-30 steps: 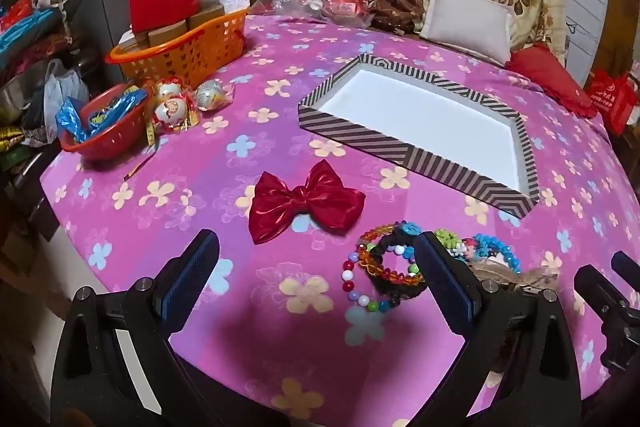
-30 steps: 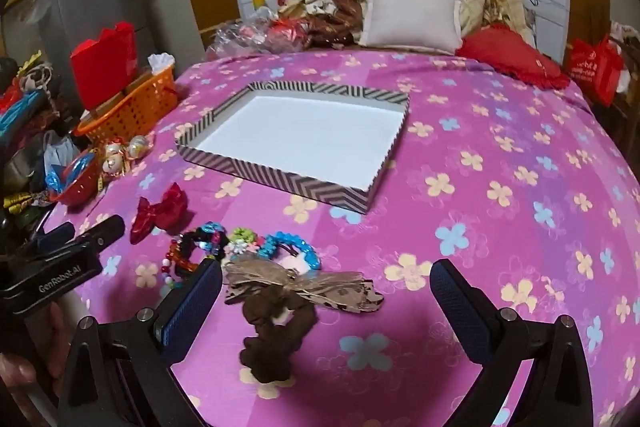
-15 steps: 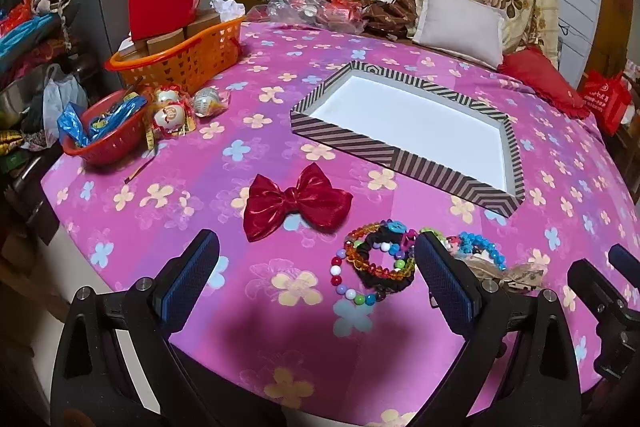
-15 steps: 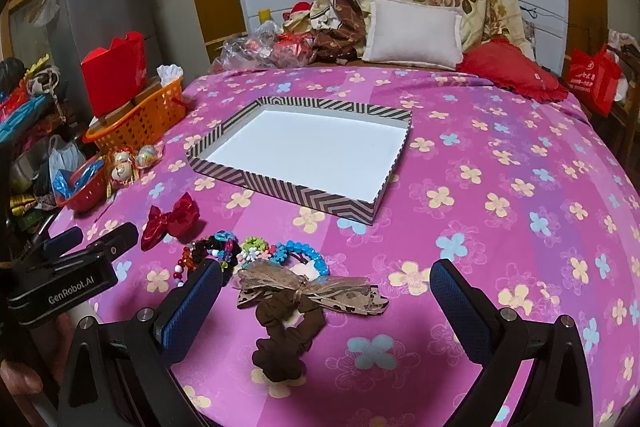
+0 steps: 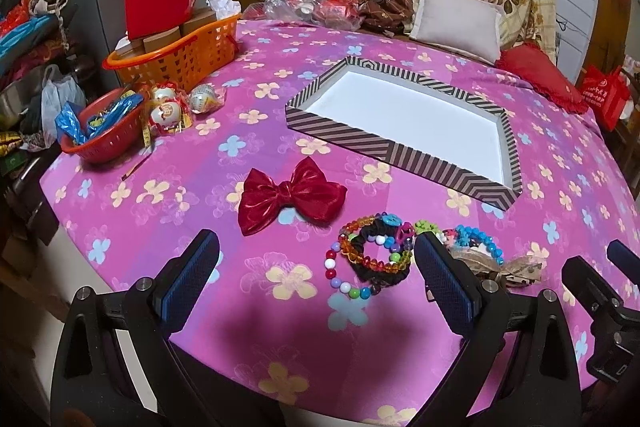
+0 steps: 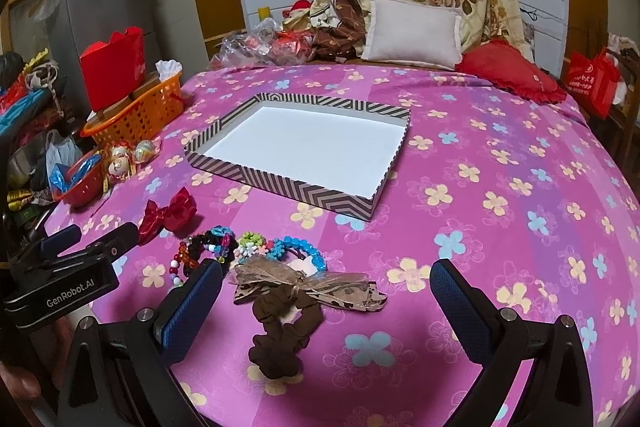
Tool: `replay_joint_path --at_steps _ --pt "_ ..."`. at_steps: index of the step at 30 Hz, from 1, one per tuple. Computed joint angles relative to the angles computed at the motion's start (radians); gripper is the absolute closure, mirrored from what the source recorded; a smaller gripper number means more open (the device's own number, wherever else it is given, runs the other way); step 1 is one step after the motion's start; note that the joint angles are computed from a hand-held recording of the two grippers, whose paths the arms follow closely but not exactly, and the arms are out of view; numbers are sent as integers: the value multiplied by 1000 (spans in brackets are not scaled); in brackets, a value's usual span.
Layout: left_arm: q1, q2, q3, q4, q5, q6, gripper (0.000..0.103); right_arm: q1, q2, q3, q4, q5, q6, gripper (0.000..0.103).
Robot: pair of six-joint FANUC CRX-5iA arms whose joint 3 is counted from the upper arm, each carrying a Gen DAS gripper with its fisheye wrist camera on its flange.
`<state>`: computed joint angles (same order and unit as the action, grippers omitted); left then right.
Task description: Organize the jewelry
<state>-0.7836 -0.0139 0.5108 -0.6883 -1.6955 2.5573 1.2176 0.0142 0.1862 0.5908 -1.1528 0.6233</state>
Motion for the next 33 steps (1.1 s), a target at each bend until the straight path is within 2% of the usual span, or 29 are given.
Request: replay_joint_path --at_steps 5,18,28,33 --pt "-4 -1 -9 -3 3 5 5 2 8 6 2 -14 -9 0" --pt "35 0 -7 74 0 -1 5 -3 13 7 -5 -27 -15 0" --pt "22 -3 -19 56 18 9 5 -8 12 4 -9 -21 -19 0" --pt "28 3 -14 64 2 0 5 -6 11 -3 2 -15 -27 0"
